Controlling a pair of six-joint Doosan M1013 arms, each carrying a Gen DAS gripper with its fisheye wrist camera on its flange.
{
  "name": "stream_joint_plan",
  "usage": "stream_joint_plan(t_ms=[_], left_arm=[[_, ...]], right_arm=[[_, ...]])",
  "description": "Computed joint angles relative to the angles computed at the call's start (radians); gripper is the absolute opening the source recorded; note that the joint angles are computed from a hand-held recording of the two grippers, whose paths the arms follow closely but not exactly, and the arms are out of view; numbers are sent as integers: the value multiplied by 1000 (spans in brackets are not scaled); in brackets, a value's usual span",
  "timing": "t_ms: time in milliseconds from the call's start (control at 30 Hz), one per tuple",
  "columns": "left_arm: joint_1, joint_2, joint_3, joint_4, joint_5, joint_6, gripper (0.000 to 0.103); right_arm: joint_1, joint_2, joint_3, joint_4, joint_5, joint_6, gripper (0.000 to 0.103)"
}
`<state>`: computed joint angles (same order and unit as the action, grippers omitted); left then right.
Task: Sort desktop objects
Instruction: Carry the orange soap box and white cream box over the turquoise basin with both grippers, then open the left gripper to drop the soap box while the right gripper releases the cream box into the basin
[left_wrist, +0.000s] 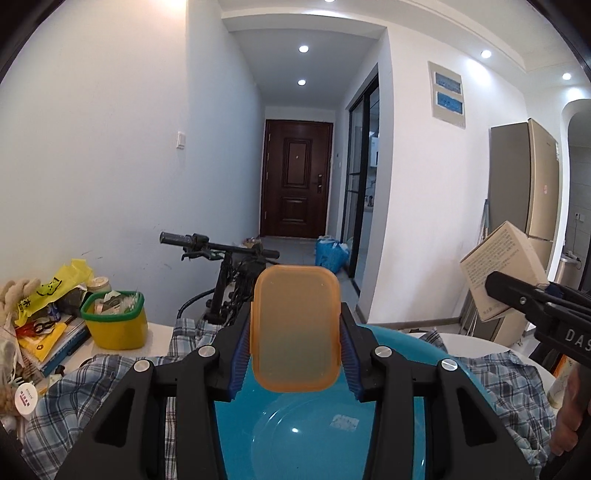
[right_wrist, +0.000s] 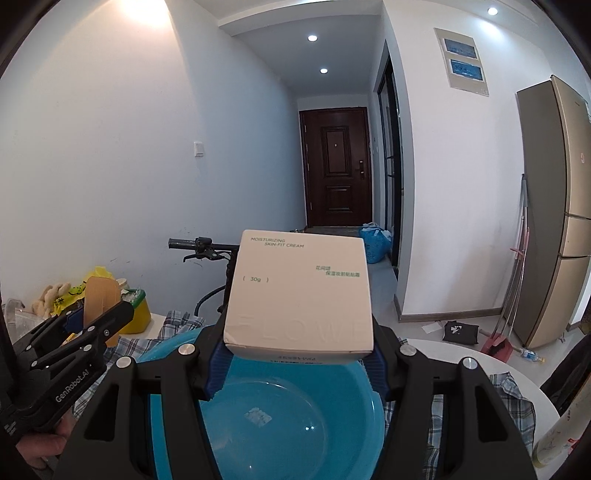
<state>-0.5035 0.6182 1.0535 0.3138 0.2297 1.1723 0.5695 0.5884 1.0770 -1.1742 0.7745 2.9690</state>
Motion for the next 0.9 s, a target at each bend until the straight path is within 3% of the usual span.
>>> stream_joint_plan(t_ms=[200, 300, 400, 567, 733, 900], left_arm=[[22, 61, -109, -291, 205, 234, 45], [32, 105, -191, -363, 360, 273, 45], [33, 168, -307, -342, 564, 248, 45], [39, 213, -383, -383, 696, 274, 45], [52, 233, -420, -491, 768, 310, 45], [48, 245, -443, -470, 796, 296, 45]], right_arm=[[-8, 32, -41, 129, 11, -117, 59], [-17, 55, -75, 244, 31, -223, 59], [-23, 70, -96, 329, 48, -301, 59], [-40, 88, -127, 506, 61, -452, 59], [-53, 101, -145, 631, 81, -570, 59], [-51, 123, -176, 681, 101, -637, 59]])
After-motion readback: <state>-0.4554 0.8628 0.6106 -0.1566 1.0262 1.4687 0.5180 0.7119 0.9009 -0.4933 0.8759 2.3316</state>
